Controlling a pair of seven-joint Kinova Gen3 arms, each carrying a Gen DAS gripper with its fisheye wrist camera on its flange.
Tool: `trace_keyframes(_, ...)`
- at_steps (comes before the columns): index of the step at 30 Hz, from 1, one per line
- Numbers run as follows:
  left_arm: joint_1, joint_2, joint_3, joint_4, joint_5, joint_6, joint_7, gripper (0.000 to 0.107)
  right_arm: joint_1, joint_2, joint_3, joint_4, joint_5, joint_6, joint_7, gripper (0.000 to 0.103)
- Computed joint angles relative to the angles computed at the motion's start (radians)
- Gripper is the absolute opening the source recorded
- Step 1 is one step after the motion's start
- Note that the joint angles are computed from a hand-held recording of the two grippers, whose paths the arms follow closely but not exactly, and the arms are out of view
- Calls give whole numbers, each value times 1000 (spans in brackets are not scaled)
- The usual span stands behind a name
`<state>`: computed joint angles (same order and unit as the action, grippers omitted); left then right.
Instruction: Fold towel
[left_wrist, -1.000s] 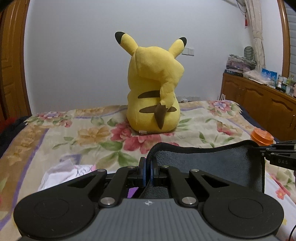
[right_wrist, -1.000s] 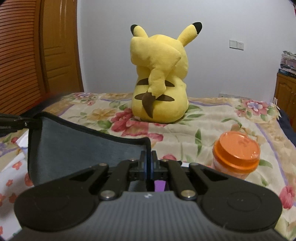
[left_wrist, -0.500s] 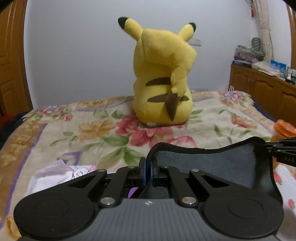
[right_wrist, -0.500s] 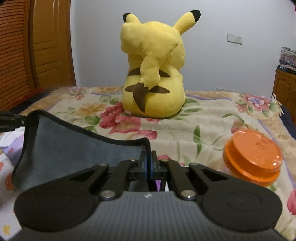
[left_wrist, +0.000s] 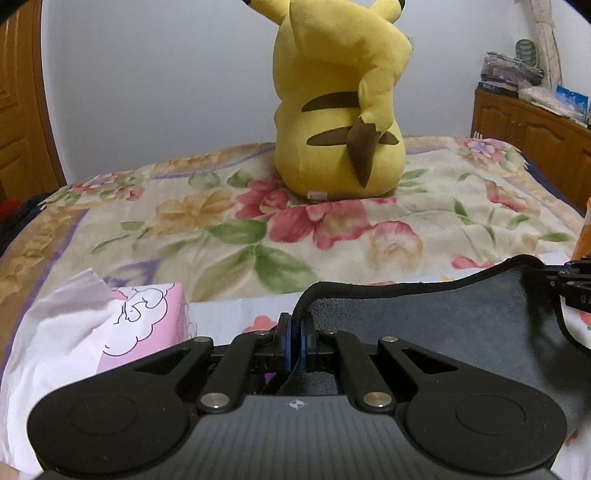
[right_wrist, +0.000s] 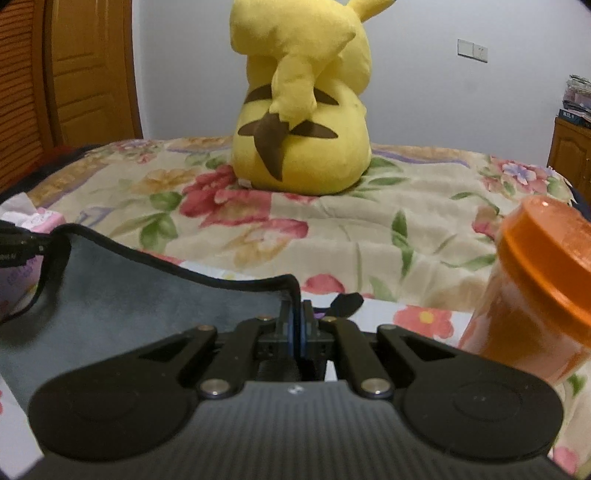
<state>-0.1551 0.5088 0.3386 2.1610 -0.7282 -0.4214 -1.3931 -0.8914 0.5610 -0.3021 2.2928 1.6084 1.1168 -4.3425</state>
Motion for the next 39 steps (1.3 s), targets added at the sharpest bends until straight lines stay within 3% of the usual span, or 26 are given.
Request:
trace_keyframes(5,-3,1,2,4,-8,6,-2,13,16,-3,5,-16,-13,-32,48,6)
trace_keyframes(7,-23,-2,20,7,-26,12,18,25,10,-1,9,-29,-42,-31,74,16)
trace_keyframes(9,-42,-7,33,19,-52,4,31,35,-1,-1,15,-37,-61,-28,87,41)
trace_keyframes(11,-40,-20,27,33,-60,-4,34,40,-22,-3,18,-36,-76,-12,84,47)
trace_keyframes(20,-115,-114,53,124,-234,-7,184,44,-97,-62,-12,-6,-120,15,21,47)
trace_keyframes(26,-173,-214,37,195,-431,-27,346,44,-187,-114,-34,-15,-215,65,26,47)
trace_keyframes(32,-208,-320,-22,250,-630,-89,507,48,-271,-144,-46,-44,-312,122,80,47)
trace_keyframes(39,-204,-420,-132,303,-793,-190,601,57,-357,-149,-54,-82,-390,171,81,47)
